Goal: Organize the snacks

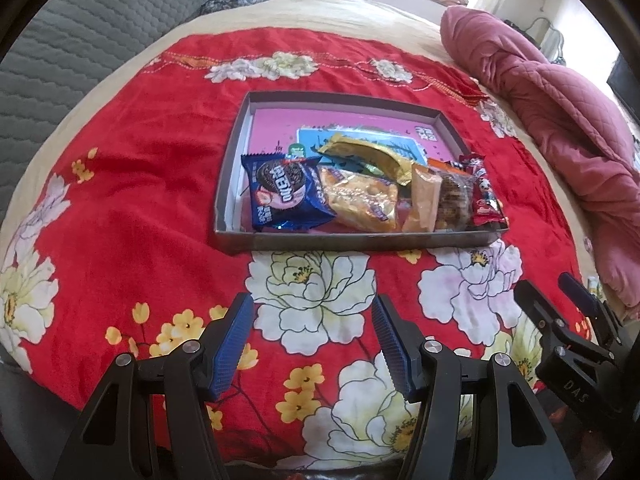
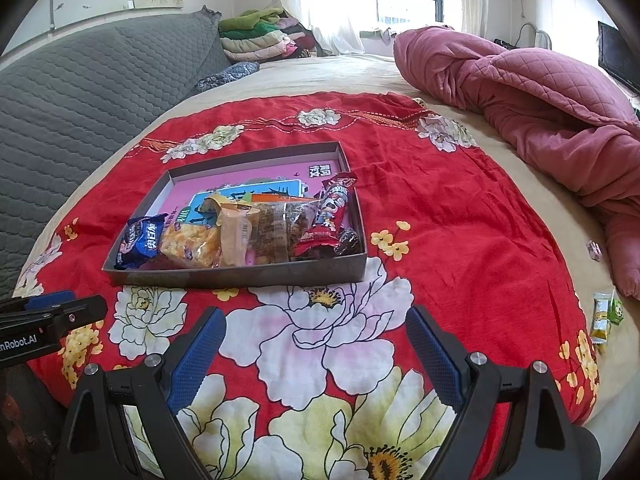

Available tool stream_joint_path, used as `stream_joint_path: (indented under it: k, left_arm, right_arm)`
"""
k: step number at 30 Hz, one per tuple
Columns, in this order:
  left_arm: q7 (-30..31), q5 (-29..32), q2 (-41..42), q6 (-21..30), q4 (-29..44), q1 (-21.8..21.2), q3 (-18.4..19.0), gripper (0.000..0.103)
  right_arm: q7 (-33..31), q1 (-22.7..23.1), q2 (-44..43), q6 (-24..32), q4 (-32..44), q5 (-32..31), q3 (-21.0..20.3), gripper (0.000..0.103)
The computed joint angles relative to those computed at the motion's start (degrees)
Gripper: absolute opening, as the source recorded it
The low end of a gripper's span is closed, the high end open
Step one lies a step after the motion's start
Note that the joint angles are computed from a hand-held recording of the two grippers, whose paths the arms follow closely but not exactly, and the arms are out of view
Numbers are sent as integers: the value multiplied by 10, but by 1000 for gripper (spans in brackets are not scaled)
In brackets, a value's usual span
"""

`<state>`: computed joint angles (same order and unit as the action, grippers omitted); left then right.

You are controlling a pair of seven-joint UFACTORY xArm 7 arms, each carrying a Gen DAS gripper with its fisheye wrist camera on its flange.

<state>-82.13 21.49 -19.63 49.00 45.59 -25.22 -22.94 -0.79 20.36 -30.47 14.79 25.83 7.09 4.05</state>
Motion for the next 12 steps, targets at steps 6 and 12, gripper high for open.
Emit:
stream_joint_path:
  k: [6, 12]
  left_arm:
    - [-13, 7, -3, -21, -14, 3, 2, 63]
    - [-38, 38, -25, -37, -44, 34, 1, 63]
  right_arm:
    - [-15, 4, 27, -23, 4, 5, -14, 91]
    - [-35, 8, 76, -55, 20, 28, -40, 91]
